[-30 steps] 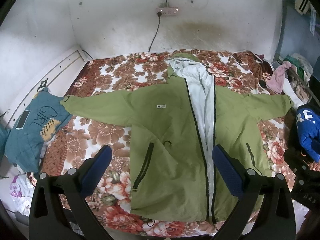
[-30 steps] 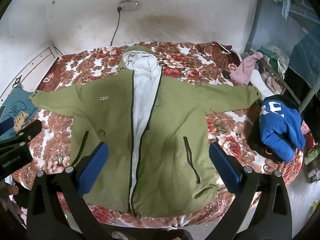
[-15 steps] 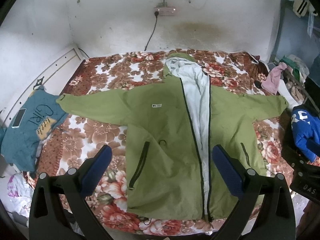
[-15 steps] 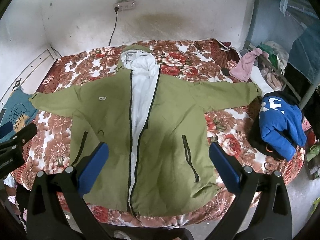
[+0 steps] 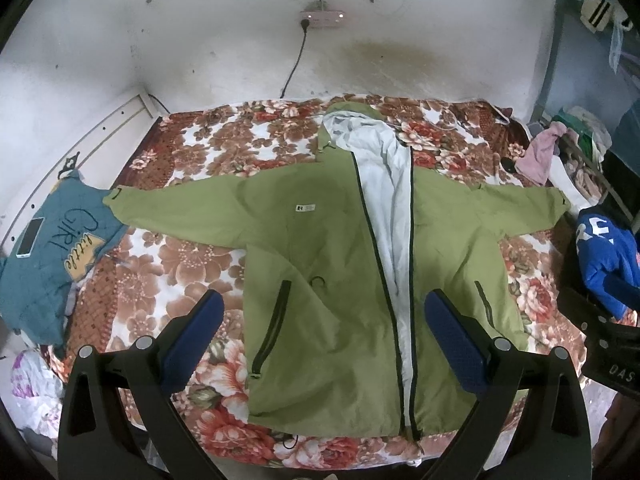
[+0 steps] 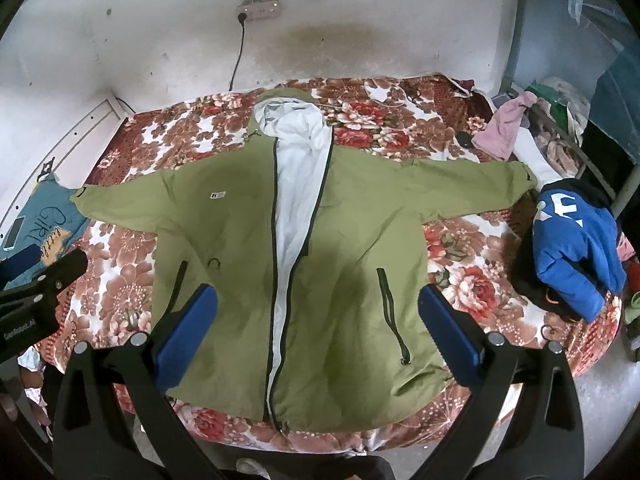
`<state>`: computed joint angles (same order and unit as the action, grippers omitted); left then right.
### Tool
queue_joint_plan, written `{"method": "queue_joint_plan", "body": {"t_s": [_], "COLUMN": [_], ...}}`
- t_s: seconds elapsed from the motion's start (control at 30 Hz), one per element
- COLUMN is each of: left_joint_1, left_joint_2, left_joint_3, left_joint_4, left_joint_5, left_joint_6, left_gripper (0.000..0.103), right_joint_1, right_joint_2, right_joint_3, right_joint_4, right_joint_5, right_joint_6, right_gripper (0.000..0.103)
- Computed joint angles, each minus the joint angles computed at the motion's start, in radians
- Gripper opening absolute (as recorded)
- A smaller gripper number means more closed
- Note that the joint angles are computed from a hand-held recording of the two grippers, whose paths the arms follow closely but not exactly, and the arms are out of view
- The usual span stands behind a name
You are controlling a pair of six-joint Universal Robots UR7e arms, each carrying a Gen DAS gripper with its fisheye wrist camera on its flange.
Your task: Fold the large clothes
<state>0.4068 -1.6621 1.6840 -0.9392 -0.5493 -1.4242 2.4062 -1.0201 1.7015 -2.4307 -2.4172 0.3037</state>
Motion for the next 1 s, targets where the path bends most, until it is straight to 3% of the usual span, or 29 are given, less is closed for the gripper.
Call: {"method": "queue_joint_plan", "body": {"t_s": [0.6, 0.77, 1.0], "left_joint_1": [0.019, 0.041, 0.1], "left_joint_2": [0.003, 0.022, 0.066], "left_joint_3": [-0.011, -0.042, -0.139], "left_joint_4": [0.006, 0.013, 0.018], "left_joint_5": [-0.001, -0.028, -0.01], "left_joint_6": [0.003, -0.001, 0.006], "left_gripper": [0.098, 0.098, 0.098], "right_joint_1": [-0.009, -0.024, -0.061], "right_joint_2": [0.004, 0.017, 0.088], "right_joint_3": [-0.012, -0.072, -0.214], "right_joint_4": [0.007, 0.109, 0.153], "right_joint_5": [0.006, 0.038, 0.11], "right_joint_6": [-0.014, 0.002, -0.116], "right_gripper": [0.099, 0.099, 0.099]}}
